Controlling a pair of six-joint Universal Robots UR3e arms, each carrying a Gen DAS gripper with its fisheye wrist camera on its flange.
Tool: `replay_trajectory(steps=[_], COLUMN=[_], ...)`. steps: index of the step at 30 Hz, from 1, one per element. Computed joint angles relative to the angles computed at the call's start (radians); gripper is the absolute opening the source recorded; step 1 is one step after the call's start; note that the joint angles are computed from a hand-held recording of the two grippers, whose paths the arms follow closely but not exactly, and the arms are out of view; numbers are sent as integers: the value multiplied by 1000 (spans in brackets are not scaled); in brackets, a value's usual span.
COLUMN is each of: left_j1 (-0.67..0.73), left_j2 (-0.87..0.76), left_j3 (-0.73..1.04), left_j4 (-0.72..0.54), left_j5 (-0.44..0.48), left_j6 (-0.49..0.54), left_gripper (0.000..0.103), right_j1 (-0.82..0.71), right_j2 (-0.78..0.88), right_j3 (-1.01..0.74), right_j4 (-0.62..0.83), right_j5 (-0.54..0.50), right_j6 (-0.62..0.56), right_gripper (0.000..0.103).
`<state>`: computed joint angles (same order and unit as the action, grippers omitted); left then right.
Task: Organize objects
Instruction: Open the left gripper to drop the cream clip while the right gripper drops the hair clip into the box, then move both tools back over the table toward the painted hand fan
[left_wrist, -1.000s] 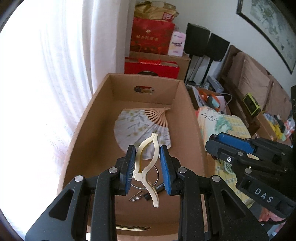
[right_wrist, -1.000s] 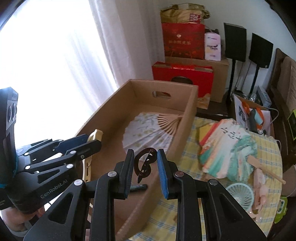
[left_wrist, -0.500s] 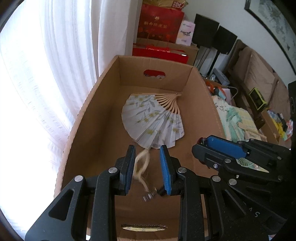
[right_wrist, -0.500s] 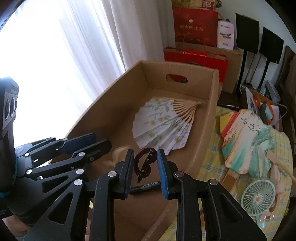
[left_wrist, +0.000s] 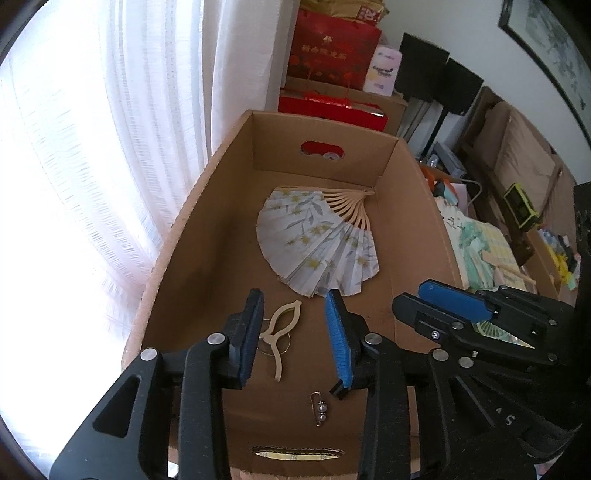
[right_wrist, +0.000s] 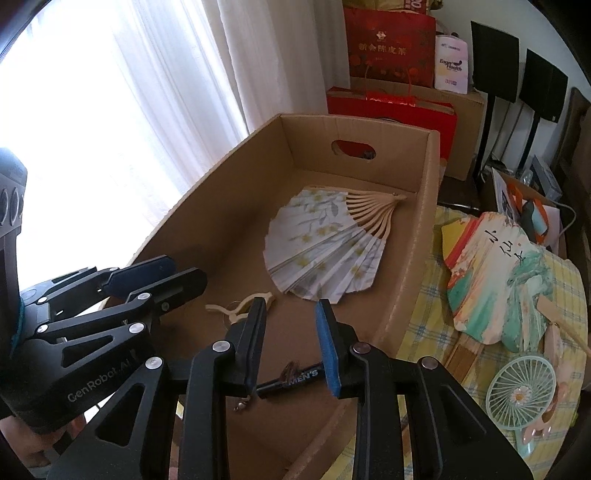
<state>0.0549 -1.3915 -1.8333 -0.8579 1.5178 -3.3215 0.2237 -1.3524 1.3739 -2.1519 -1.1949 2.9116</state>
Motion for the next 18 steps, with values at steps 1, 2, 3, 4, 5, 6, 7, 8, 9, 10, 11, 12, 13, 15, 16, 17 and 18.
replay_trajectory(steps=[1, 2, 3, 4, 5, 6, 7, 8, 9, 10, 11, 12, 13, 15, 16, 17, 18], left_j1=[0, -1, 0, -2, -3, -4, -9, -17, -20, -26, -33, -39, -44, -49, -54, -54, -58], left_j2=[0, 1, 3, 5, 6, 5, 4, 2, 0, 0, -2, -4, -6, -8, -10, -9, -10], left_j3=[1, 2, 3, 4, 6, 11, 15, 21, 26, 29, 34, 38, 42, 46, 51, 50, 53], left_j4=[-1, 1, 0, 0, -1, -3, -4, -7, -7, -8, -7, -8, -10, -12, -14, -14, -15], left_j5=[0, -1, -3, -3, -3, -2, 2, 8, 11, 14, 20, 24, 27, 30, 33, 34, 36], left_j6=[-1, -3, -5, -7, -8, -8, -12, -16, -17, -20, -25, -29, -33, -36, -40, -41, -44], left_gripper=[36, 39, 42, 43, 45, 47, 48, 52, 54, 59, 61, 63, 64, 69, 70, 72, 74], right_j1=[-4, -9, -12, -15, -19, -23, -26, -31, -35, -38, -42, -48, -53, -66, -71, -76, -76], right_j2=[-5, -14, -20, -26, -32, -38, -44, -50, -59, -66, -74, -83, -92, -107, -112, -120, -129], right_j3=[1, 5, 7, 8, 9, 10, 12, 14, 20, 25, 32, 40, 47, 61, 66, 75, 87], right_j4=[3, 4, 5, 8, 11, 16, 19, 22, 23, 22, 20, 16, 14, 12, 9, 2, -12], right_j5=[3, 6, 7, 9, 10, 11, 12, 14, 16, 16, 15, 13, 13, 13, 11, 6, -11], right_j6=[-2, -4, -6, -8, -11, -14, -16, -19, -22, -23, -26, -27, -29, -33, -33, -36, -39], right_gripper=[28, 28, 28, 29, 29, 30, 30, 30, 31, 32, 33, 33, 34, 37, 40, 44, 46])
